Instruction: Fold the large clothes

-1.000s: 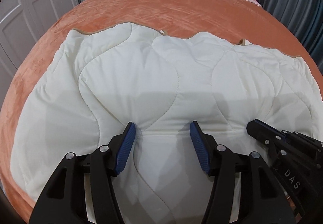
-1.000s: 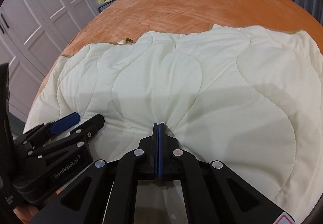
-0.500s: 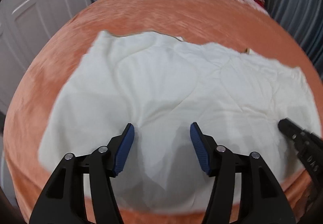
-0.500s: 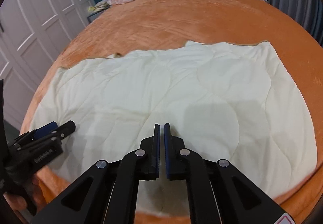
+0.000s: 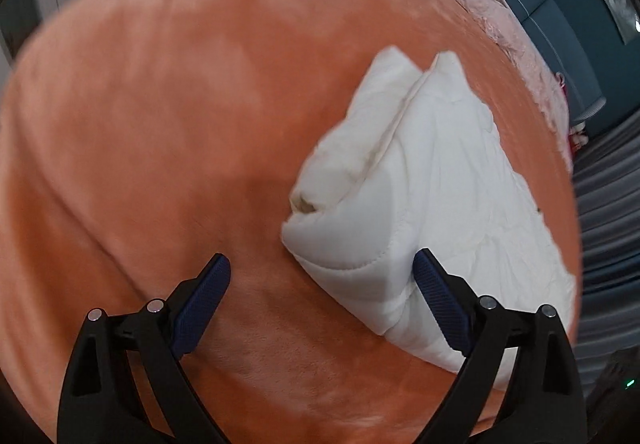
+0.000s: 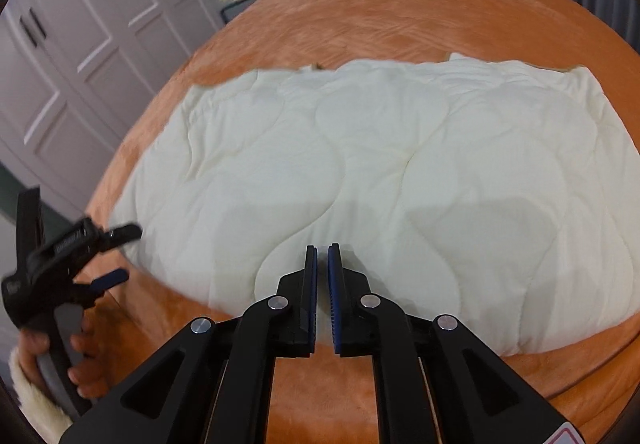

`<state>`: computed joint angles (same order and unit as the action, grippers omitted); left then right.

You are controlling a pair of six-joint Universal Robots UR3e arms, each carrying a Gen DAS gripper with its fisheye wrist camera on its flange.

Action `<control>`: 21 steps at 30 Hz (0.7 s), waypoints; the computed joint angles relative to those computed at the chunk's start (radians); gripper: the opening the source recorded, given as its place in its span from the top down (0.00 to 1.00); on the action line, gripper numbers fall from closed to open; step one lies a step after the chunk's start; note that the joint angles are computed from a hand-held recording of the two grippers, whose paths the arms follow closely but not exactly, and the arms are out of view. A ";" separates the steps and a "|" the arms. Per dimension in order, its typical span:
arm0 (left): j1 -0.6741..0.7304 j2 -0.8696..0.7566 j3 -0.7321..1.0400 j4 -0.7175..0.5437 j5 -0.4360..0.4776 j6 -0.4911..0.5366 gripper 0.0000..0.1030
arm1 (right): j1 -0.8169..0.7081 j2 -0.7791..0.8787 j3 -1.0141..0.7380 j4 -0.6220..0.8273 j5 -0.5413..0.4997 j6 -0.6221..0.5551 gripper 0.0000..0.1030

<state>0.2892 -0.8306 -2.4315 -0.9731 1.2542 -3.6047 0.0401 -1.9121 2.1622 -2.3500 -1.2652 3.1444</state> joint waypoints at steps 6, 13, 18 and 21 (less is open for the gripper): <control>-0.085 -0.135 -0.025 0.216 -0.012 -0.045 0.07 | 0.000 0.036 0.036 -0.041 -0.004 0.008 0.94; -0.188 -0.219 0.072 0.266 -0.004 -0.049 0.69 | -0.010 0.043 0.045 -0.050 0.008 -0.004 0.94; -0.034 0.002 0.122 0.026 -0.154 0.065 0.84 | -0.059 -0.085 0.034 0.105 0.039 -0.036 0.94; -0.001 0.094 0.173 -0.089 -0.183 0.109 0.85 | -0.074 -0.164 0.053 0.176 0.044 -0.072 0.94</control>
<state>0.2878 -0.7363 -2.2584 -1.0618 1.0713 -3.4959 -0.0337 -2.0762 2.2149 -2.1737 -1.2214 3.0724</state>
